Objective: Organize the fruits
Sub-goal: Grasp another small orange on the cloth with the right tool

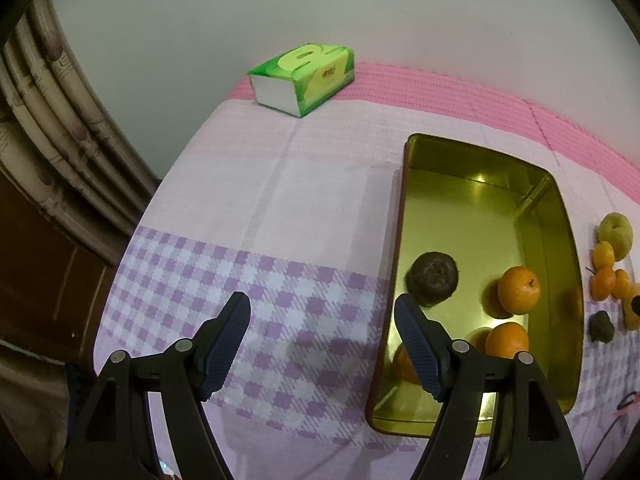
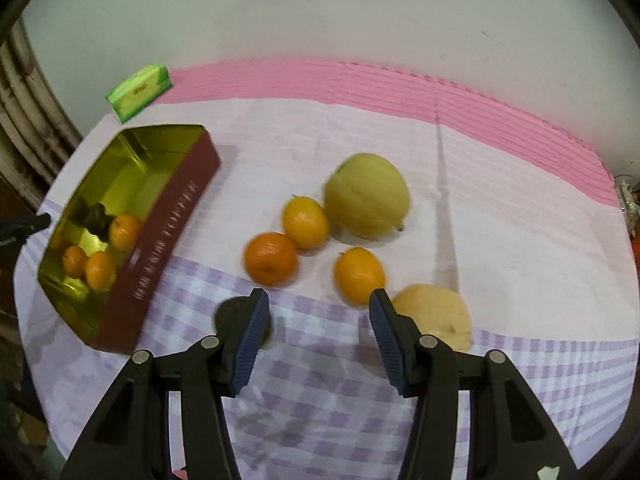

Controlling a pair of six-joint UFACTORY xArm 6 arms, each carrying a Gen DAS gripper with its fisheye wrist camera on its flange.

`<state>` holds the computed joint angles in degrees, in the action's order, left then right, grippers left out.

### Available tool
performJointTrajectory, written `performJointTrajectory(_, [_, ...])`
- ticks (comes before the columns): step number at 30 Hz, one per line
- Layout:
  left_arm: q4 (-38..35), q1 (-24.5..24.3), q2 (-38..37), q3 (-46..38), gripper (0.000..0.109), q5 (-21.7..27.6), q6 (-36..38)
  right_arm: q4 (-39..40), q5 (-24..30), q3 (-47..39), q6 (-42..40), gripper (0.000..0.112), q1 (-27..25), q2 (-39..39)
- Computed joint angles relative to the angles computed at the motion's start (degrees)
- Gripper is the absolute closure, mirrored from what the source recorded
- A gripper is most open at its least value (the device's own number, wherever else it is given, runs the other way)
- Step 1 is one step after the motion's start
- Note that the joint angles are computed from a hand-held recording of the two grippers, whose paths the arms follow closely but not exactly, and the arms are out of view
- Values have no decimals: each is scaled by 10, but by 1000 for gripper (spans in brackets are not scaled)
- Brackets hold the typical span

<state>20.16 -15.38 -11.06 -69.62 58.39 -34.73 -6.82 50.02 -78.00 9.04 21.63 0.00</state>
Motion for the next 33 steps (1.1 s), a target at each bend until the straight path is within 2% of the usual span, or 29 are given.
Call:
performJointTrajectory(6, [-10,-2,-9,9,34,-29,18,2,10,-24,-20,67,-1,29])
performJointTrajectory(19, [-10,-5,6,0,33,-19,24,10,59,-99,-92,70,-8,100])
performJointTrajectory(33, [11,-21,13,-7,33,-10,11,7,72,-116,-103,74,-2,121])
